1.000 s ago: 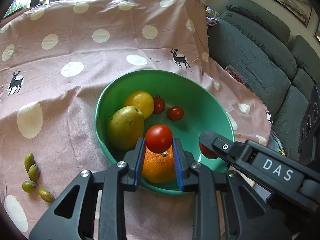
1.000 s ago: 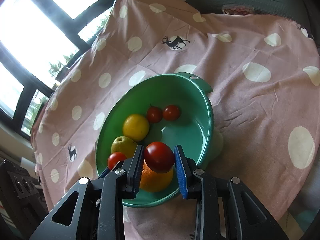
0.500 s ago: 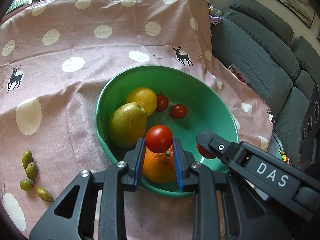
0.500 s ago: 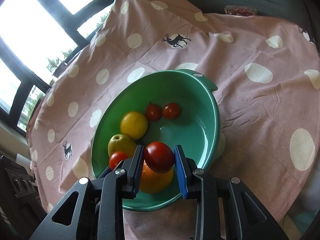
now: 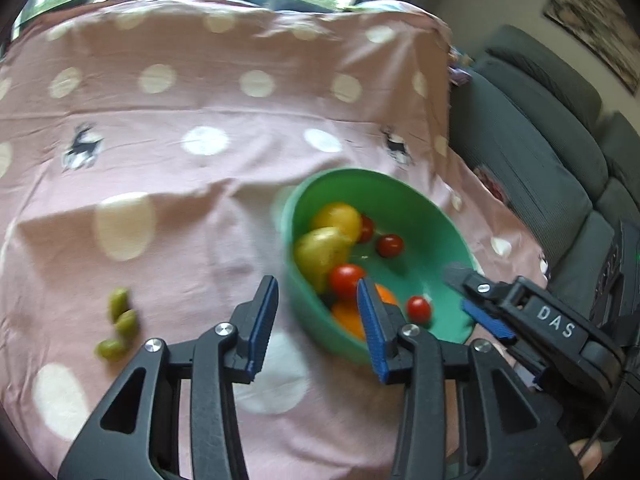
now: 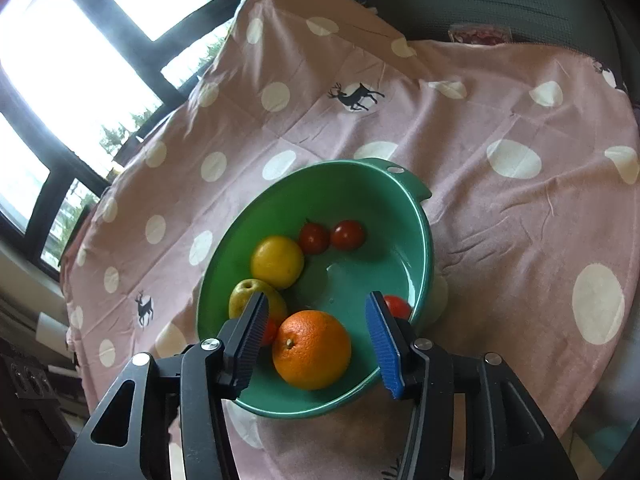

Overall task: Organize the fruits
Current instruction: 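Move the right tool back to the green olives on the cloth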

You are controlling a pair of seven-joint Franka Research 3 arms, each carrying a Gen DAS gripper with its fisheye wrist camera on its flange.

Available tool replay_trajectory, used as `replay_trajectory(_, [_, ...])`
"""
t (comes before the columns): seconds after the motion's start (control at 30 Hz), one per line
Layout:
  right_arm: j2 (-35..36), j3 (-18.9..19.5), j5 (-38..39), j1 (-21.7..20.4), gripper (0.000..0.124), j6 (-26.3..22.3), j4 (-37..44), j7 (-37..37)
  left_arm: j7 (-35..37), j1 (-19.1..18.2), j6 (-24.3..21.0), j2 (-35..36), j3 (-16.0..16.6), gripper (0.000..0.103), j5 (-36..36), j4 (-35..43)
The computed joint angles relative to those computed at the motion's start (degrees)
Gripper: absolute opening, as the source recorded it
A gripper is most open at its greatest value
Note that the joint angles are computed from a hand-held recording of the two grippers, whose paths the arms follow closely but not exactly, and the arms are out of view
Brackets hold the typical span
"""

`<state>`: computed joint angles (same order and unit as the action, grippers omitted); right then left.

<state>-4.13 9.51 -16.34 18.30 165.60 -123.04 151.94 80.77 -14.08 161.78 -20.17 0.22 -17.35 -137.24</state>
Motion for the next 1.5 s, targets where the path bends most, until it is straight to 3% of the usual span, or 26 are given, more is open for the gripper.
replay_trajectory(0.1, [-0.5,0.7,-2.2,0.2,0.052,-2.8,1.3,0.3,-1.7,1.8,-1.4,-5.4,1.2,0.042,-0.1,-4.4])
replay_trajectory(0.2, [-0.3,0.5,2.3,2.0,0.052,-1.6,2.0,-5.6,-10.3,9.8,-4.3,-9.1,-2.3,0.051,7.2,-7.7])
replay_trajectory(0.27, [0.3,0.3,8.1,3.7,0.052,-0.4,2.5,-12.3,-14.8,12.6,-6.9,-10.8,-2.4,0.052,10.3,-9.5])
replay_trajectory(0.37, [2.5,0.6,14.7,6.1,0.052,-1.6,5.4,-22.0,-16.3,12.3,-10.0,-10.8,1.0,0.052,10.1,-10.3])
replay_trajectory(0.47, [5.4,1.2,20.6,8.1,0.052,-3.2,8.8,-30.1,-17.4,13.7,-11.7,-10.0,1.5,0.052,11.5,-10.0])
replay_trajectory(0.67, [12.1,2.3,32.3,10.5,0.051,-8.9,16.2,-43.1,-13.9,11.8,-9.9,-8.7,3.9,0.052,8.5,-10.2])
replay_trajectory(0.8, [15.5,2.8,36.7,11.1,0.038,-13.3,19.8,-48.6,-14.2,12.8,-10.6,-8.0,4.2,0.051,7.0,-10.1])
replay_trajectory(0.9, [17.4,2.2,36.4,12.2,0.035,-15.9,21.6,-49.0,-15.1,13.8,-9.2,-9.1,4.6,0.051,6.2,-11.1])
replay_trajectory(1.23, [22.8,-0.9,23.2,17.4,0.034,-24.7,28.6,-42.4,-14.2,13.5,-9.5,-9.8,5.6,0.052,4.3,-11.5])
replay_trajectory(1.37, [23.8,-1.6,19.8,18.3,0.034,-25.9,29.7,-40.8,-13.5,13.2,-9.3,-9.7,6.1,0.053,3.4,-11.6])
replay_trajectory(1.5, [23.9,-1.9,18.2,18.5,0.022,-25.2,29.6,-39.5,-12.8,13.0,-9.1,-9.6,6.2,0.053,2.8,-11.6])
